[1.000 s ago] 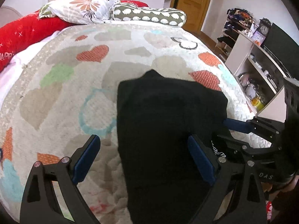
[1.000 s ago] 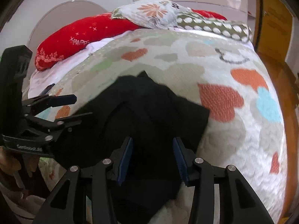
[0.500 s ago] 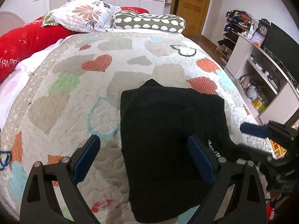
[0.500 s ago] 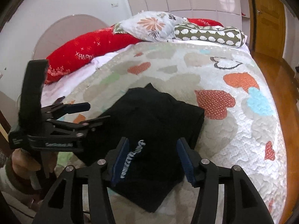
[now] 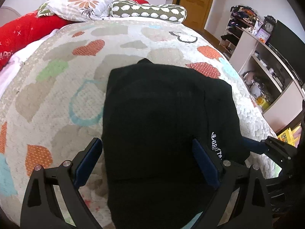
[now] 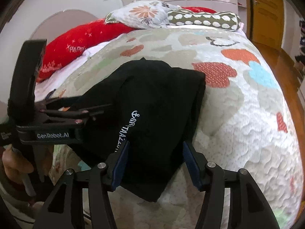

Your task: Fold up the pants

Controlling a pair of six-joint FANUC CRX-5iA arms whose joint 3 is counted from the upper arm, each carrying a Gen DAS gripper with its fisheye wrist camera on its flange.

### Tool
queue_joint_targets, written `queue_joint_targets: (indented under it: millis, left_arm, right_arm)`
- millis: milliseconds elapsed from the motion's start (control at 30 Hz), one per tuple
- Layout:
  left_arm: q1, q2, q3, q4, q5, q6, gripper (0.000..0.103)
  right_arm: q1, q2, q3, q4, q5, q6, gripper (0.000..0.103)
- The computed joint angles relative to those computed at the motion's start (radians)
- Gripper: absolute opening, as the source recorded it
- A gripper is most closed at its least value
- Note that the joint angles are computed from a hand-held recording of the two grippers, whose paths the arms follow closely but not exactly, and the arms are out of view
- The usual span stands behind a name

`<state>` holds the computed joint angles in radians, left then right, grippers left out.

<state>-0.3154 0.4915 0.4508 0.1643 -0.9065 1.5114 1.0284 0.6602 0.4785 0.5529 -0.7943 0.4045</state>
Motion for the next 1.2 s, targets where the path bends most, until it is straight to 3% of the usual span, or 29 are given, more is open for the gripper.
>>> queue_joint_targets:
  millis: [200, 333, 367, 467, 633, 733, 800, 833, 867, 933, 967, 1067, 1200]
  left_arm:
    - [0.034, -0.036, -0.054, 0.095, 0.019, -0.056, 0.095]
    - [0.068, -0.029, -0.056, 0.164, 0.006, -0.069, 0.097]
    - [0.072, -0.023, -0.050, 0.166, 0.002, -0.064, 0.097]
    - [0.092, 0.006, -0.029, 0.202, -0.029, -0.048, 0.097]
    - [0.113, 0.032, -0.080, 0.349, 0.001, -0.081, 0.103]
    - [0.108, 0.042, -0.096, 0.392, 0.030, -0.117, 0.103]
    - [0.107, 0.046, -0.098, 0.414, 0.031, -0.149, 0.103]
    - [0.106, 0.049, -0.093, 0.414, 0.026, -0.157, 0.100]
    - [0.105, 0.046, -0.099, 0.423, 0.029, -0.175, 0.096]
    - [0.109, 0.044, -0.115, 0.492, 0.015, -0.238, 0.068]
    - [0.108, 0.044, -0.099, 0.474, 0.003, -0.227, 0.068]
    - [0.109, 0.050, -0.048, 0.439, -0.028, -0.231, 0.054]
    - [0.126, 0.053, 0.019, 0.404, -0.017, -0.221, 0.051]
  right_arm:
    - [-0.013, -0.054, -0.065, -0.020, 0.077, -0.039, 0.063]
    - [-0.041, -0.104, -0.174, 0.090, 0.180, -0.245, 0.085]
    - [-0.051, -0.108, -0.186, 0.089, 0.205, -0.272, 0.086]
    - [-0.079, -0.099, -0.175, -0.003, 0.259, -0.238, 0.086]
    - [-0.112, -0.060, -0.121, -0.167, 0.329, -0.089, 0.086]
    - [-0.119, -0.056, -0.153, -0.120, 0.404, -0.125, 0.088]
    - [-0.117, -0.044, -0.142, -0.099, 0.396, -0.125, 0.079]
    - [-0.114, -0.039, -0.135, -0.099, 0.389, -0.118, 0.056]
    - [-0.115, -0.038, -0.130, -0.117, 0.398, -0.100, 0.044]
    - [-0.110, -0.039, -0.131, -0.084, 0.392, -0.117, 0.037]
    - [-0.109, -0.043, -0.136, -0.059, 0.396, -0.133, 0.033]
    - [-0.104, -0.060, -0.146, 0.016, 0.411, -0.168, 0.028]
    - [-0.099, -0.029, -0.050, 0.020, 0.371, -0.093, 0.027]
